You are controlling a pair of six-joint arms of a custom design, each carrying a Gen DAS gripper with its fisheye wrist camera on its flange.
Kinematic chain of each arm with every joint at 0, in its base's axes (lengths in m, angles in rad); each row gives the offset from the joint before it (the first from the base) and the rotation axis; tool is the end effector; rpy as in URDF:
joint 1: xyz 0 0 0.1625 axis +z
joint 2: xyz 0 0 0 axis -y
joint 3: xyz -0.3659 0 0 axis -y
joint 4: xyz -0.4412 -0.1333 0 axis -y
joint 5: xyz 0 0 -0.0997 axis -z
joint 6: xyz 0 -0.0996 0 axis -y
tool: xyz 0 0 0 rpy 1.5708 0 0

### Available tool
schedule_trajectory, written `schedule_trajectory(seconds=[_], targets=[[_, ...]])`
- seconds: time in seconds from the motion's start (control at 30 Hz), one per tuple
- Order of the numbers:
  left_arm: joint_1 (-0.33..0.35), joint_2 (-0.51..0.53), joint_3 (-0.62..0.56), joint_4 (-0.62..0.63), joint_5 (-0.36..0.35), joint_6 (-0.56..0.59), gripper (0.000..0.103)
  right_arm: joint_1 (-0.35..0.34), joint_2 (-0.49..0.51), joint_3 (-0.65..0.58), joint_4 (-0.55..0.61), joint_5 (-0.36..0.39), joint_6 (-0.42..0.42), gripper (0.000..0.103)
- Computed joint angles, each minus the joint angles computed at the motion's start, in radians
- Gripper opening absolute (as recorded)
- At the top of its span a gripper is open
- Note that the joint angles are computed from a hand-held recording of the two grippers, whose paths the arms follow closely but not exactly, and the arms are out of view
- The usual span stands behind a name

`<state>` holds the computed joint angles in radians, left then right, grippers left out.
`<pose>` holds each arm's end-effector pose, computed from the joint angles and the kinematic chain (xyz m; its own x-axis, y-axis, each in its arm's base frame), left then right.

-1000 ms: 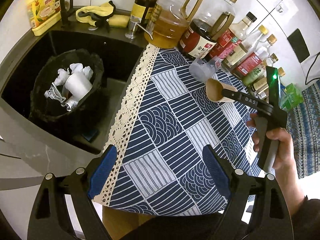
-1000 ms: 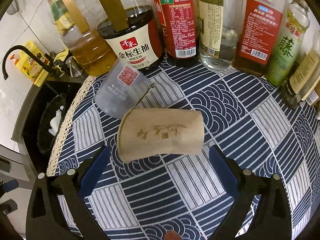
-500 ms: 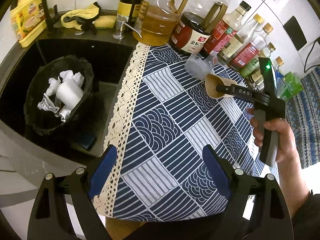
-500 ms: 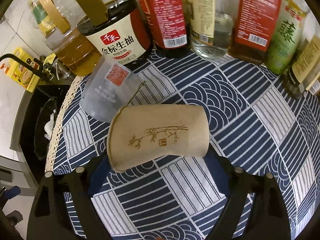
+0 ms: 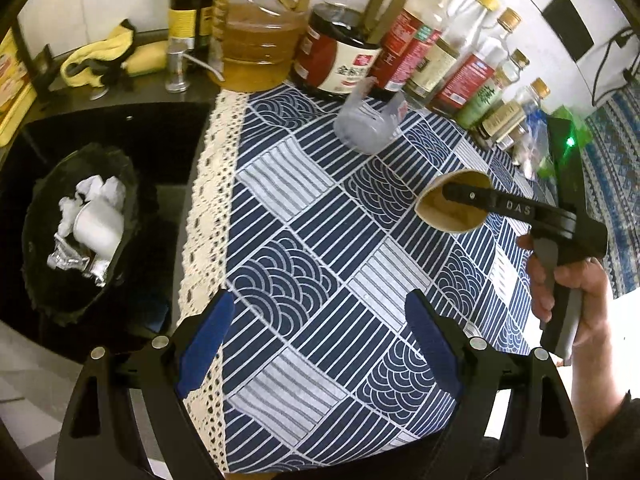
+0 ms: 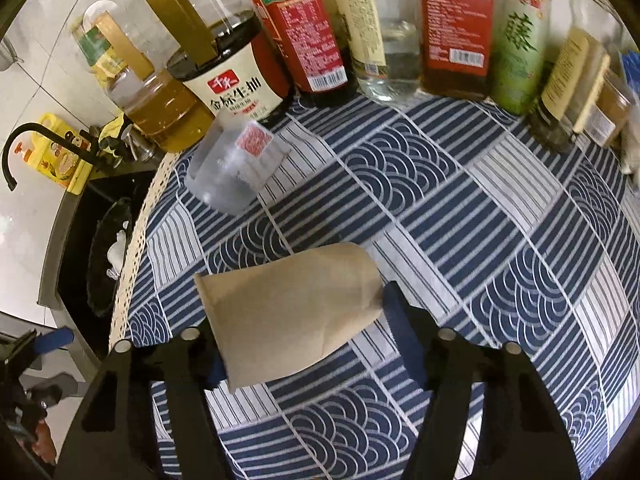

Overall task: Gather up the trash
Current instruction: 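Grasp the brown paper cup with the right tool, then grasp the clear plastic cup with the left tool while the right tool holds the brown cup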

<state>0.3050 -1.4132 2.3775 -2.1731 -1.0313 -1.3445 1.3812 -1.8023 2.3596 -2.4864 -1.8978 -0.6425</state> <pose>-0.2993 -0.2876 0.0461 -0.8882 -0.0778 -0.4529 0.1182 0.9138 -0.3887 0.0209 -0.4286 0.2319 -0.8333 -0.3196 0.4510 -0.4033 0.9095 -0.1005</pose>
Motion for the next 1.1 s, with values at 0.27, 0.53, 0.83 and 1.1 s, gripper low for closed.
schedule_trajectory(seconds=[0.27, 0.53, 0.83, 1.1], targets=[[0.028, 0.063, -0.034, -0.060, -0.021, 0.084, 0.085, -0.034, -0.071, 0.010, 0.096, 0.022, 0.011, 0.005], [0.057, 0.134, -0.099, -0.076, -0.021, 0.166, 0.085, -0.058, -0.176, 0.025, 0.182, 0.068, -0.015, 0.004], [0.117, 0.248, -0.240, -0.026, 0.020, 0.311, 0.085, -0.098, -0.312, 0.026, 0.258, 0.127, -0.063, 0.004], [0.198, 0.372, -0.383, 0.000, 0.051, 0.449, 0.085, -0.156, -0.396, 0.000, 0.332, 0.203, -0.114, 0.004]])
